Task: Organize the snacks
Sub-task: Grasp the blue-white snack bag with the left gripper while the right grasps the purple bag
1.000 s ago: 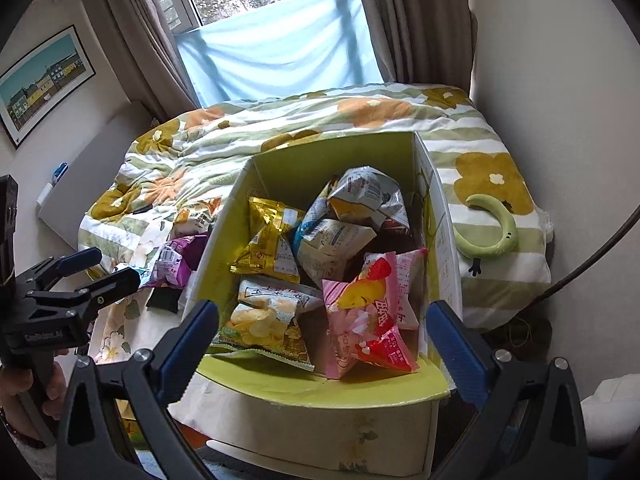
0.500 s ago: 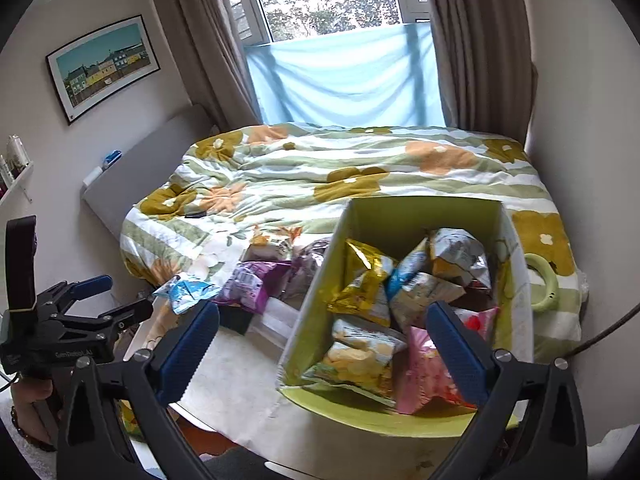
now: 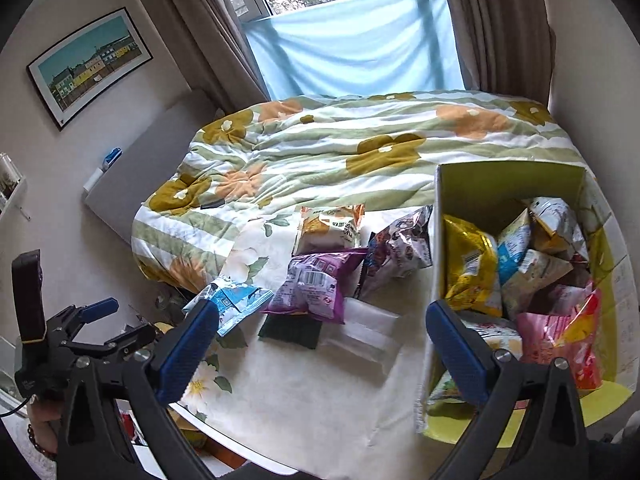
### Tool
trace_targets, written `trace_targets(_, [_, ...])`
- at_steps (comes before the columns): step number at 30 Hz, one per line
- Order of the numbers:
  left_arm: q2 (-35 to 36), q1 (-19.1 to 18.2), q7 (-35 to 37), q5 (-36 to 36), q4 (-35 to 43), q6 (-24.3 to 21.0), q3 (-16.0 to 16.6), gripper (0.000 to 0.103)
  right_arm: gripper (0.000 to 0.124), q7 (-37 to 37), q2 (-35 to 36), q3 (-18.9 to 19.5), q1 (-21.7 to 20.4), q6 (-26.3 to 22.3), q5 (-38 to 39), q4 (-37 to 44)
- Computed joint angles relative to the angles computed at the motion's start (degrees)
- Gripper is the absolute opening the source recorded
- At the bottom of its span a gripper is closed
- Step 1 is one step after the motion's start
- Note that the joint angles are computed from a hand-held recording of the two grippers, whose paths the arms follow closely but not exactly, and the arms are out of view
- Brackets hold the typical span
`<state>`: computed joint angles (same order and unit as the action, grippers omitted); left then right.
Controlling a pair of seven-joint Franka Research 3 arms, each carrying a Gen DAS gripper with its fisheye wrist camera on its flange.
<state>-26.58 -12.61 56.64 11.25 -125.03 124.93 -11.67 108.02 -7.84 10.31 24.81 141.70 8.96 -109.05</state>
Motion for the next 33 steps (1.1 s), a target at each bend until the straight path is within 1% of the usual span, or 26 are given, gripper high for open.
trace_targets(4, [1.3,-0.33,10.02,-0.47,-1.84,0.95,3.2,0.103,0.103,7.53,5.02,1.46,0.8,-1.35,-4.81,4.29])
trace_targets(9, [3.83,0.62,22.52,-0.41,-4.07,4.05,5.02,0.103,0.103,15.38,10.54,0.87,3.18,-4.03,-9.79,8.85])
trace_targets(11, [5.27,1.21,27.33,0.22,-4.73,5.68,5.17,0.103,0.103,18.16,12.74,0.26,4.22,-5.17,-11.43,10.53])
trace_targets(13, [6.91,1.89,31.29,2.01,-5.09,7.4,4.59,0.103,0.103,20.45,14.5,-0.37,5.18,-5.98,-12.54,11.88])
trace_targets(15, [8.34,2.61,34.77,4.78,-5.63,9.68,3.81,0.103,0.103,22.37,16.09,-0.98,6.01,-6.73,-13.34,13.07])
trace_targets(19, [10.94,2.95,41.86,7.69,-6.14,14.45,3.19,0.103,0.103,25.2,19.37,-2.06,7.5,-8.31,-14.69,15.79])
trace_targets(23, [14.58,2.7,47.73,6.1,-4.79,16.81,3.21,0.102,0.103,26.69,22.3,-2.99,8.35,-9.11,-14.72,18.05])
trace_targets(28, [18.64,3.01,51.81,3.61,-2.42,17.2,2.86,0.091,0.103,27.16,25.4,-3.84,8.98,-9.95,-14.13,21.04])
trace_targets(30, [20.1,3.19,52.97,2.38,-1.26,16.55,2.75,0.086,0.103,26.94,26.61,-4.13,9.13,-10.03,-13.8,22.07])
trace_targets(33, [21.09,3.67,52.93,3.38,-0.9,17.37,2.32,0.08,0.103,26.63,28.13,-4.52,9.34,-10.19,-13.32,23.37])
